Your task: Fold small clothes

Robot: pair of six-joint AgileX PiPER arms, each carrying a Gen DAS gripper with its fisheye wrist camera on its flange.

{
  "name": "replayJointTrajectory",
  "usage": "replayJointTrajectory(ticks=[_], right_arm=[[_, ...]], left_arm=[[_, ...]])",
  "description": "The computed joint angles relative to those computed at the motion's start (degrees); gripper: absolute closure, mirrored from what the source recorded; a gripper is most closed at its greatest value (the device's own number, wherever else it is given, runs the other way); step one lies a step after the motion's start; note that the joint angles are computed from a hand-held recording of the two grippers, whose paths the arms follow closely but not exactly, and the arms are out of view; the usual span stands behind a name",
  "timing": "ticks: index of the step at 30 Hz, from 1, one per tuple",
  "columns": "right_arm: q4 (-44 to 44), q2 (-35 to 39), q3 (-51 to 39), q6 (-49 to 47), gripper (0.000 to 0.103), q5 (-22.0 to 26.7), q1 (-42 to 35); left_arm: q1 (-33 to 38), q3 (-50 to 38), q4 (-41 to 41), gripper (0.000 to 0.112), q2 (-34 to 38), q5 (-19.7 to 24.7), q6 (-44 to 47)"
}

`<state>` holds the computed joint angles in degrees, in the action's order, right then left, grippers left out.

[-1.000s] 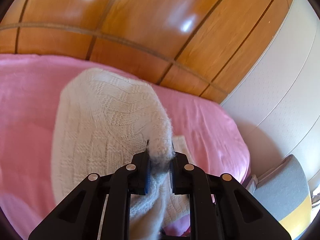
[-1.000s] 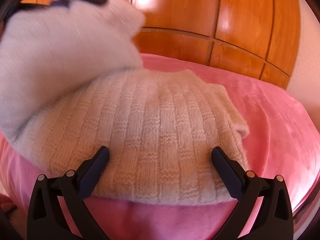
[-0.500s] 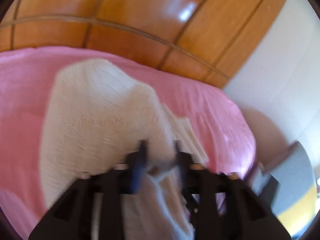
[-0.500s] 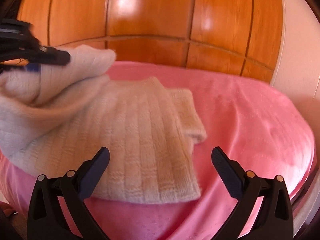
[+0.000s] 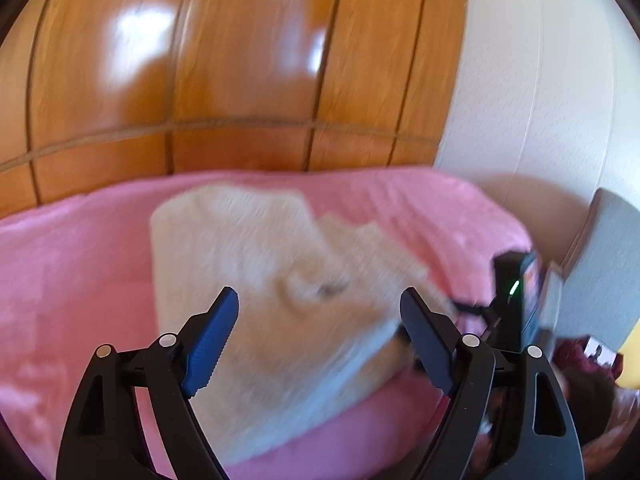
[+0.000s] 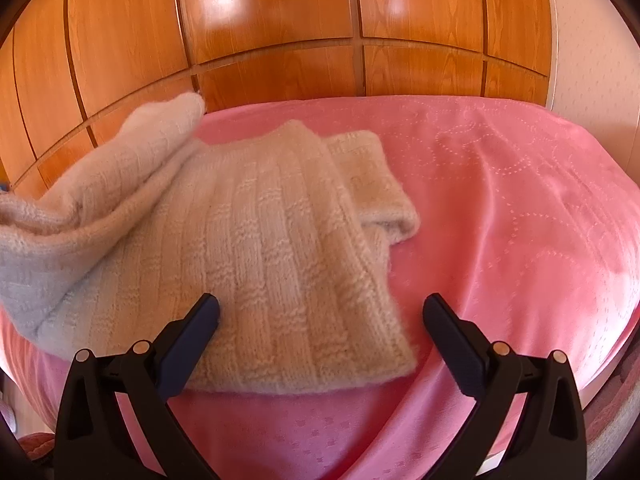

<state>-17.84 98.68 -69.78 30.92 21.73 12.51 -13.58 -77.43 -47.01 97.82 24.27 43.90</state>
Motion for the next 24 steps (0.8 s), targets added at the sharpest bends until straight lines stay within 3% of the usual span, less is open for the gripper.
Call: replayJointTrajectory(ticks=[2, 4, 8, 13, 16, 18, 20, 24], right_arm=[[-0.9, -0.7, -1.9, 1.5, 0.002, 2.6, 0.4], [4.1, -2.7, -1.1, -5.2, 0.002, 0.1, -1.0], [26.4, -3.5, -4.9, -24.3, 0.002, -0.1, -3.5], [55.0, 4.0, -17.8, -41.1, 0.002, 13.7, -7.8], [69.2, 11.7, -25.9, -47.0, 0.002, 23.0, -11.2], [71.5, 16.5, -32.0, -44.1, 0.002, 27.1, -11.3], [72.8, 21.2, -38.1, -41.2, 0.005, 30.6, -11.5], [74.0, 31.0, -52.4, -34.3, 0.019, 38.5, -10.8]], left_arm=[[1.8, 1.8, -1.7, 0.030, -0.1, 1.9, 0.4], [3.5, 3.4, -3.3, 0.030, 0.2, 2.2, -0.4], [6.9, 4.7, -10.2, 0.030, 1.0, 2.0, 0.7], [12.8, 8.1, -30.7, 0.030, 0.3, 2.3, 13.2], [16.1, 8.7, -38.7, 0.030, 1.0, 5.3, 17.9], [16.8, 6.9, -35.5, 0.030, 2.3, 4.7, 13.6], [16.5, 2.1, -24.8, 0.030, 5.7, 2.7, 3.4], [16.4, -8.7, -7.2, 0.030, 14.5, 5.0, -14.4]])
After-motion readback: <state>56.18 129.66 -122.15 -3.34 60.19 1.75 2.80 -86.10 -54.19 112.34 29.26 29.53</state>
